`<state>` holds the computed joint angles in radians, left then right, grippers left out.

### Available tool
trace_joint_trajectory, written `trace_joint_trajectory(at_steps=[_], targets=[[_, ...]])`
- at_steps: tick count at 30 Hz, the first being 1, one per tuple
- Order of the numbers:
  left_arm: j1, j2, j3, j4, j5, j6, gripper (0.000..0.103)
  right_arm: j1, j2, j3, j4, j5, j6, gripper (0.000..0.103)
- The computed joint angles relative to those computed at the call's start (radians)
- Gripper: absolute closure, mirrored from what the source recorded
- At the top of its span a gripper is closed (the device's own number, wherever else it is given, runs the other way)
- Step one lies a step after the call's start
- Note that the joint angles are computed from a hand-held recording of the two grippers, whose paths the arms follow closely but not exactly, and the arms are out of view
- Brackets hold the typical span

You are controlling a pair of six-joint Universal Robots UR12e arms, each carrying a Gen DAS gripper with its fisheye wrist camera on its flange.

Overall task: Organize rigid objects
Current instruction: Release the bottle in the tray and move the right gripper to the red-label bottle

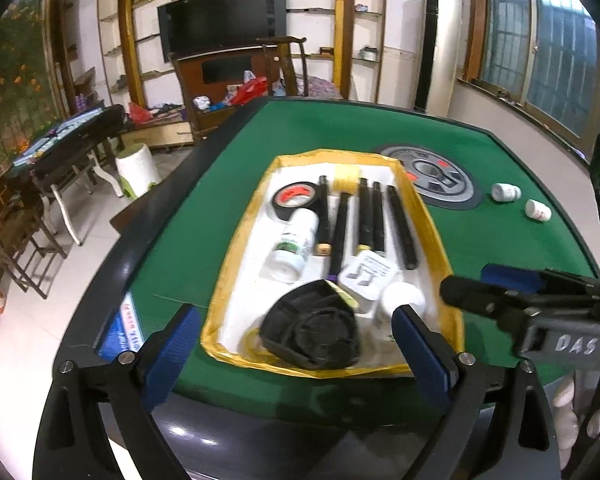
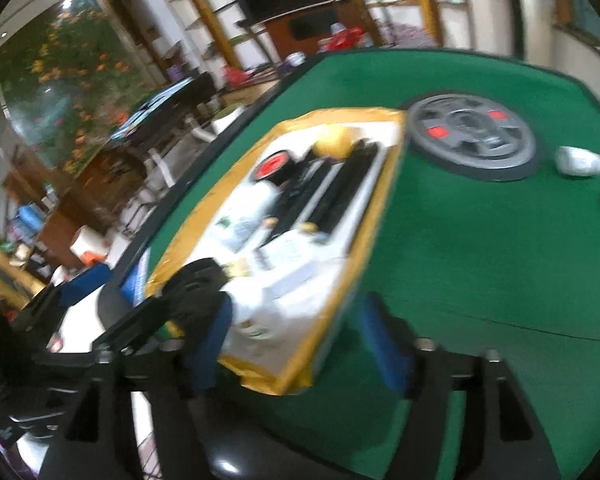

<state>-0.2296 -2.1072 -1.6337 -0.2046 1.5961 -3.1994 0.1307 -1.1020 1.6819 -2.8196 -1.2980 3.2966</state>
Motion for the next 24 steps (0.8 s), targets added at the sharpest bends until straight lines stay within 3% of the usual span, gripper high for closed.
trace_joint_trajectory(at_steps=[7,15,24], targets=[[-0.013,0.001,0.013,-0.052,-0.080,0.025,0.005,-0.045,-0.026,0.062,-0.090,0.029,0.039,0.028],[0.003,0.004,0.022,-0.091,-0.293,0.036,0.005,-0.113,-0.045,0.127,-0.137,-0.031,0.098,0.022],[-0.026,-0.019,0.075,-0.152,-0.328,0.089,0.005,-0.222,-0.063,0.176,-0.184,-0.142,0.239,0.022]])
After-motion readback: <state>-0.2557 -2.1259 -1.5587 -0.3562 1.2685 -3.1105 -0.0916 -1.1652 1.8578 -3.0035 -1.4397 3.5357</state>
